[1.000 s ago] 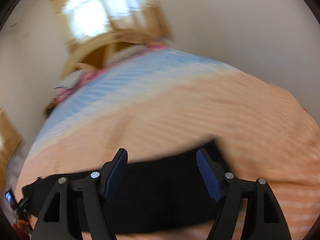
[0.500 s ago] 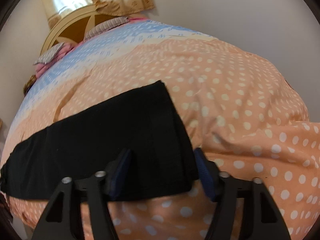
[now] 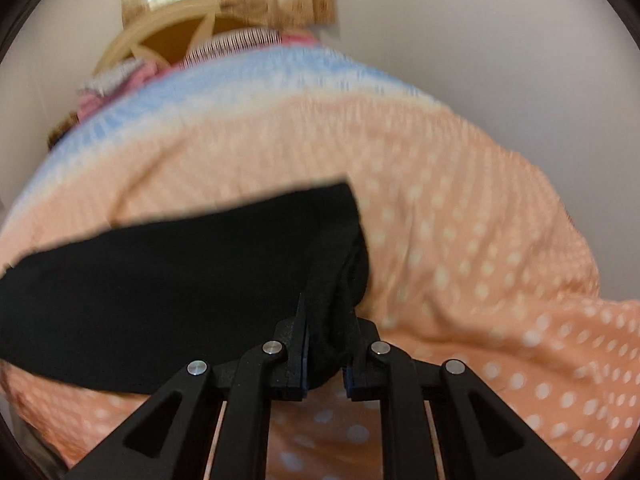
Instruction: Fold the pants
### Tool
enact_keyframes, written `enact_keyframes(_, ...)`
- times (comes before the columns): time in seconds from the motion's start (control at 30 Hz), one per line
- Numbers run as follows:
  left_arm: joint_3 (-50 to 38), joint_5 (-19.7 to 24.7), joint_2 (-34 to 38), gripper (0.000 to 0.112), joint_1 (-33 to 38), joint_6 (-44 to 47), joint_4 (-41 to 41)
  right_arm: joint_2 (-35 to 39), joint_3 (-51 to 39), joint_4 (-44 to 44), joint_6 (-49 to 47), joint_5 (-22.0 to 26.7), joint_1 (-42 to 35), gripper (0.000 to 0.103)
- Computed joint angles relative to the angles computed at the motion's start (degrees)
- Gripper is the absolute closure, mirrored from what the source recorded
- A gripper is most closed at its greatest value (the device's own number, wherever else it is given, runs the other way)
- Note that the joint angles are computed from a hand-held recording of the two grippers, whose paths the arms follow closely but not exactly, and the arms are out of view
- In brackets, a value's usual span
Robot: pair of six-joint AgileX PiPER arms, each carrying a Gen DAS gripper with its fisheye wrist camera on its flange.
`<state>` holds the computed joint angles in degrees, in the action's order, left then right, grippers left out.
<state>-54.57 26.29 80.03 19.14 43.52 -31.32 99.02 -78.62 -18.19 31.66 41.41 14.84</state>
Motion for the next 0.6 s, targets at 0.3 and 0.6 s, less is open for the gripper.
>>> enact_keyframes(0.3, -1.0, 2.6, 1.2, 0.009, 1.6, -1.5, 0.5, -6.4, -3.9, -13.4, 11.2, 3.3, 13.6, 0.091)
enact_keyframes(0.6, -2.9, 5.2, 1.9, 0.009, 7.9, 6.8, -9.7, 10.7, -29.5, -0.1, -7.1, 5.9, 32.0, 0.091)
